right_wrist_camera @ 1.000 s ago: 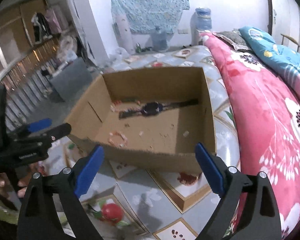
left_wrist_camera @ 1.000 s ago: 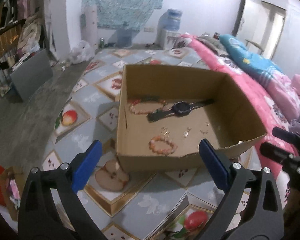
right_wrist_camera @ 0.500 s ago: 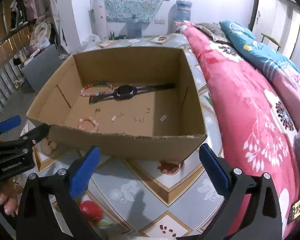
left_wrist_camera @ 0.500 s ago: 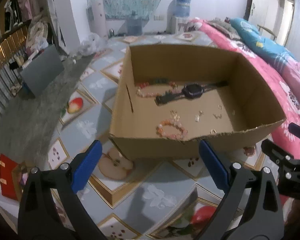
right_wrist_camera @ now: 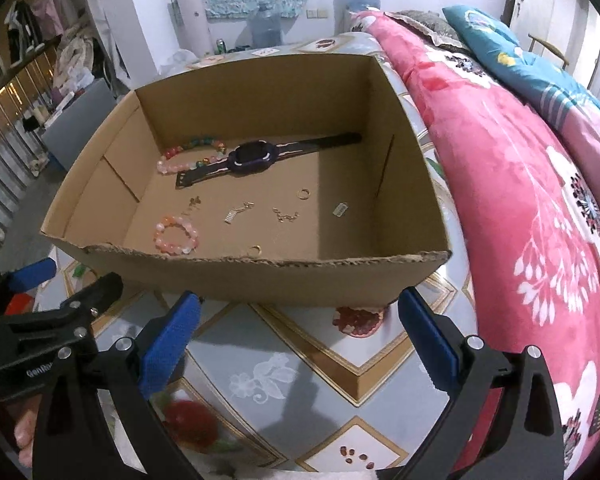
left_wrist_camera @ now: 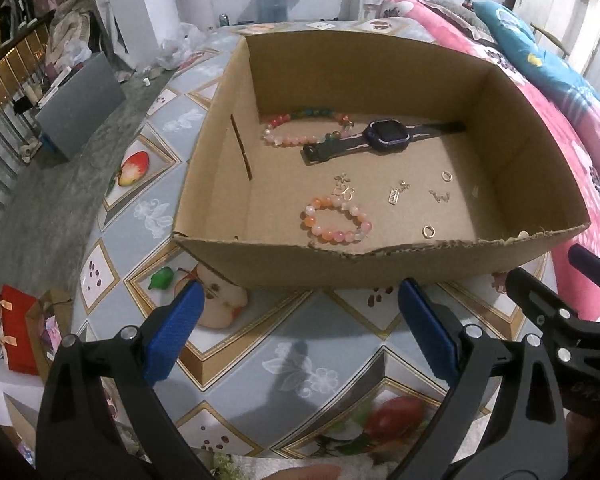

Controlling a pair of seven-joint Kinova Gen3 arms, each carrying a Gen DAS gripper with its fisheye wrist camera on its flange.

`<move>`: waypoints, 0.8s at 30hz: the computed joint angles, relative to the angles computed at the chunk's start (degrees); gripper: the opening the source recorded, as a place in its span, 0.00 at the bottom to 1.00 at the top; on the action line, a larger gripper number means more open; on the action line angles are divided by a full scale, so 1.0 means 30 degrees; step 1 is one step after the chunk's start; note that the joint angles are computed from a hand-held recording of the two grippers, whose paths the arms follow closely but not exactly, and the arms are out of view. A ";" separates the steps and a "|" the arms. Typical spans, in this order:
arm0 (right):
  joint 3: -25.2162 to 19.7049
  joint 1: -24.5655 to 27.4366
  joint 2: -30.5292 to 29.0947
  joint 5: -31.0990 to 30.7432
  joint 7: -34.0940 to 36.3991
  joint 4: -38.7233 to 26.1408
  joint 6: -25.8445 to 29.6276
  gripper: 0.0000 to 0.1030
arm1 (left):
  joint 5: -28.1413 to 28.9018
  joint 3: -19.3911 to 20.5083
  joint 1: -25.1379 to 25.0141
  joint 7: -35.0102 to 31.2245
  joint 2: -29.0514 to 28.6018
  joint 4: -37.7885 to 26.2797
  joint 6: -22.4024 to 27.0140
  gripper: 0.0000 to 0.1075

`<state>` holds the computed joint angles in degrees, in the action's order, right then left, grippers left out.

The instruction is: Organize jewelry

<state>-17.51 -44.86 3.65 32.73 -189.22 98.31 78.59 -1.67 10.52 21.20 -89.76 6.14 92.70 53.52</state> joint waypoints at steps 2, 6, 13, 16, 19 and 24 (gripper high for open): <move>0.0038 0.0049 0.0035 -0.0050 0.0048 -0.0021 -0.0029 0.94 | -0.0241 -0.0003 0.0093 0.0258 0.0040 -0.0070 0.0085 0.87; 0.0123 0.0217 -0.0013 -0.0215 0.0165 0.0010 -0.0266 0.94 | -0.0237 -0.0016 0.0085 0.0249 0.0133 -0.0203 0.0195 0.87; 0.0232 0.0485 -0.0081 -0.0554 0.0106 0.0220 -0.0655 0.94 | -0.0374 -0.0025 0.0147 0.0340 0.0211 -0.0259 0.0161 0.87; 0.0260 0.0622 -0.0065 -0.0707 0.0171 0.0276 -0.0776 0.94 | -0.0394 -0.0025 0.0164 0.0349 0.0342 -0.0409 0.0370 0.87; 0.0273 0.0680 -0.0012 -0.0791 0.0232 0.0243 -0.0767 0.94 | -0.0547 -0.0033 0.0244 0.0437 0.0429 -0.0490 0.0448 0.87; 0.0303 0.0707 0.0031 -0.0812 0.0310 0.0135 -0.0701 0.94 | -0.0671 -0.0055 0.0301 0.0535 0.0473 -0.0527 0.0397 0.87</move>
